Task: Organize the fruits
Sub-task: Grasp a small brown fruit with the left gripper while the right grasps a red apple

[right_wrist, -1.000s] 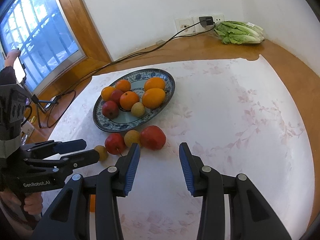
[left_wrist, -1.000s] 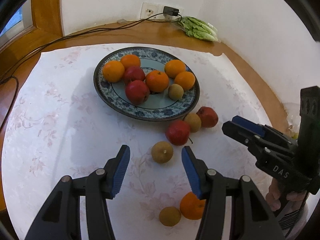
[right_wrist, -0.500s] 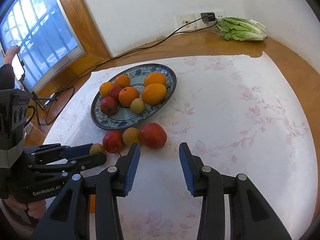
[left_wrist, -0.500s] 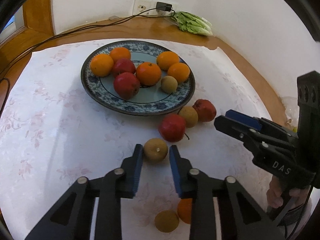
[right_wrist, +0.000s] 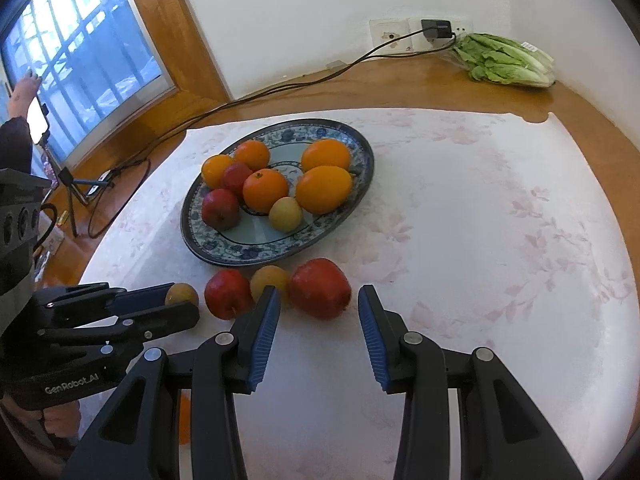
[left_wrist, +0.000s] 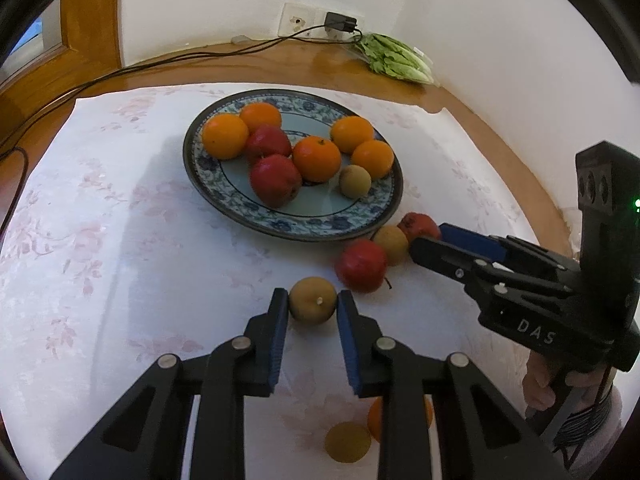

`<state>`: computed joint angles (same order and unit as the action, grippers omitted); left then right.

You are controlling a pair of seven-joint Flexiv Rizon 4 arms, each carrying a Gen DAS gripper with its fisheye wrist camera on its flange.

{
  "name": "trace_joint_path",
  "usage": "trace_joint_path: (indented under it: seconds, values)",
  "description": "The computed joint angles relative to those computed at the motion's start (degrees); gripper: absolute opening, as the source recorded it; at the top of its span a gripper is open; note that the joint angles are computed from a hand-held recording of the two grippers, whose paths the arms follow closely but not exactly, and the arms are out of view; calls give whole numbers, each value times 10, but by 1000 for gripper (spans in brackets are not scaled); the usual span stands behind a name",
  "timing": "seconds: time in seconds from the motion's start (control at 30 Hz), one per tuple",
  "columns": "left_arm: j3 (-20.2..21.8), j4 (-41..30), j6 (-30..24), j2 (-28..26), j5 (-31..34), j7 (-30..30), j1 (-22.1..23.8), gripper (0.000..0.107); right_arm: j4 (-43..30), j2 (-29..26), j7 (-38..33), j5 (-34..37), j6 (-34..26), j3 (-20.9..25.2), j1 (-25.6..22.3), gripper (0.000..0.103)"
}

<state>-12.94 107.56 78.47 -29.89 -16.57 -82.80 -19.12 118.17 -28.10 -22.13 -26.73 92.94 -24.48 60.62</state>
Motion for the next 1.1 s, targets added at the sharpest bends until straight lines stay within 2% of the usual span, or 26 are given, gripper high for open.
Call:
trace_joint_path:
  seconds: [0.23,0.4,0.53,0.77,0.9,1.1]
  values:
    - [-5,4,3,2,-5,1,6,26,-4,-4,-12,11,9,-3,5,42]
    - [-19,12,13,6,-18,10,18,26,-10,-6,-22,29,13,18,-12,42]
    - [-23,18,20,9,-24,14,22,26,-12,-9,-30,34,14,10,-5,42]
    - [-29,25,27,12,-32,17,28,26,-22,-21,-59,73,41,40,-28,42]
    - [-27,25,27,13,-33,15,27,26,-26,-25,-79,97,42,42,-24,35]
    - [-21,24,26,14,-30,10,22,26,-27,-26,-93,125,43,49,-22,35]
